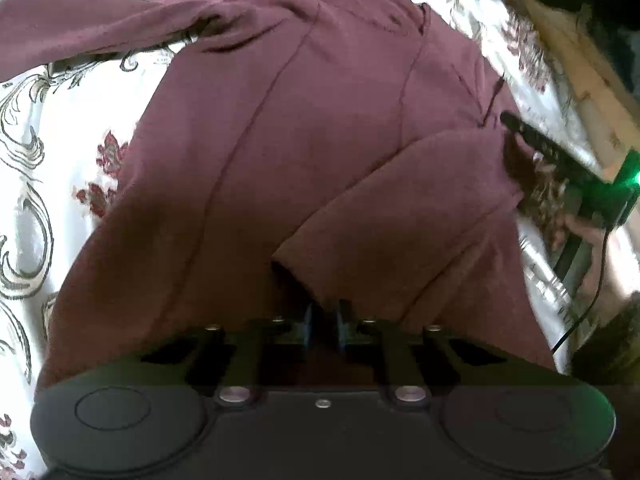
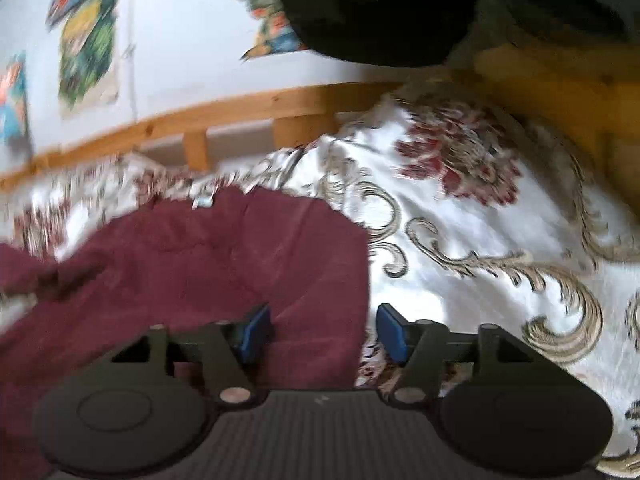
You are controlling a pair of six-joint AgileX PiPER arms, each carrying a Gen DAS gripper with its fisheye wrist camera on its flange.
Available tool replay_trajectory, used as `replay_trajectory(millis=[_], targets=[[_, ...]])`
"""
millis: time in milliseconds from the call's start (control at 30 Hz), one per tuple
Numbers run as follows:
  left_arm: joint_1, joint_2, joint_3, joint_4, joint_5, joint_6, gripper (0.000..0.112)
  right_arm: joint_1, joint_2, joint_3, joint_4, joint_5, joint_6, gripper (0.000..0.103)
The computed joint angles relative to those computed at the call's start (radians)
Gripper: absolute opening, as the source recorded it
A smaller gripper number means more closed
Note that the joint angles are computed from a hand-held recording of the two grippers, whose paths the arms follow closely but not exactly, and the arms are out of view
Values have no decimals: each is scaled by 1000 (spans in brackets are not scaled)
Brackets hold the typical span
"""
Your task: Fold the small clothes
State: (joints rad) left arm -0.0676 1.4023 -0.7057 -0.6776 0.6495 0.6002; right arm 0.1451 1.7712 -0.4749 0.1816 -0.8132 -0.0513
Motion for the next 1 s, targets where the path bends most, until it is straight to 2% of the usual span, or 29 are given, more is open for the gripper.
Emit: replay_trajectory(millis=[67, 133, 200, 267, 300, 333, 367, 400, 433, 500, 533, 567, 633, 700, 833, 867, 900, 933, 967, 1000], targets=[[-30, -15, 16, 31, -30, -34, 10, 76, 5, 10, 124, -63, -147, 65], [-45, -27, 28, 42, -47, -38, 10, 96, -18, 8, 113, -33, -172, 58], [-38, -29, 37, 26, -51, -14, 10, 84, -49, -25, 47, 90, -123, 36], [-20, -24, 40, -3, -44, 20, 10, 96, -60, -96, 89, 272, -174, 35], [-11, -21, 41, -18, -39, 38, 10, 108, -52, -136, 167, 351, -259, 35], [-2, -17, 40, -30, -34, 53, 10, 118, -42, -163, 240, 391, -334, 35], [6, -14, 41, -43, -28, 68, 10, 131, -34, -172, 284, 390, -370, 34], [12, -13, 43, -55, -26, 84, 10, 129, -33, -182, 293, 406, -365, 25], [18, -13, 46, -64, -24, 100, 10, 121, -36, -187, 264, 423, -320, 20], [21, -11, 47, -66, -24, 108, 10, 92, -49, -185, 166, 443, -181, 16], [17, -14, 50, -62, -29, 103, 10, 82, -62, -172, 119, 429, -115, 14], [11, -18, 53, -57, -36, 98, 10, 79, -78, -157, 105, 389, -80, 9], [-4, -31, 63, -42, -52, 94, 10, 91, -97, -139, 161, 328, -111, 7], [-12, -40, 72, -33, -62, 93, 10, 85, -107, -132, 123, 287, -52, 7], [0, -42, 81, -53, -61, 120, 10, 80, -67, -187, 102, 328, -43, 8], [4, -41, 83, -61, -60, 127, 10, 82, -67, -198, 111, 362, -64, 15], [9, -42, 85, -68, -58, 135, 10, 84, -75, -192, 139, 376, -94, 30], [12, -45, 87, -71, -56, 135, 10, 88, -91, -175, 171, 372, -121, 39], [14, -47, 88, -74, -51, 136, 10, 94, -123, -129, 169, 344, -111, 52], [22, -48, 88, -81, -44, 144, 11, 94, -153, -89, 149, 328, -88, 61]])
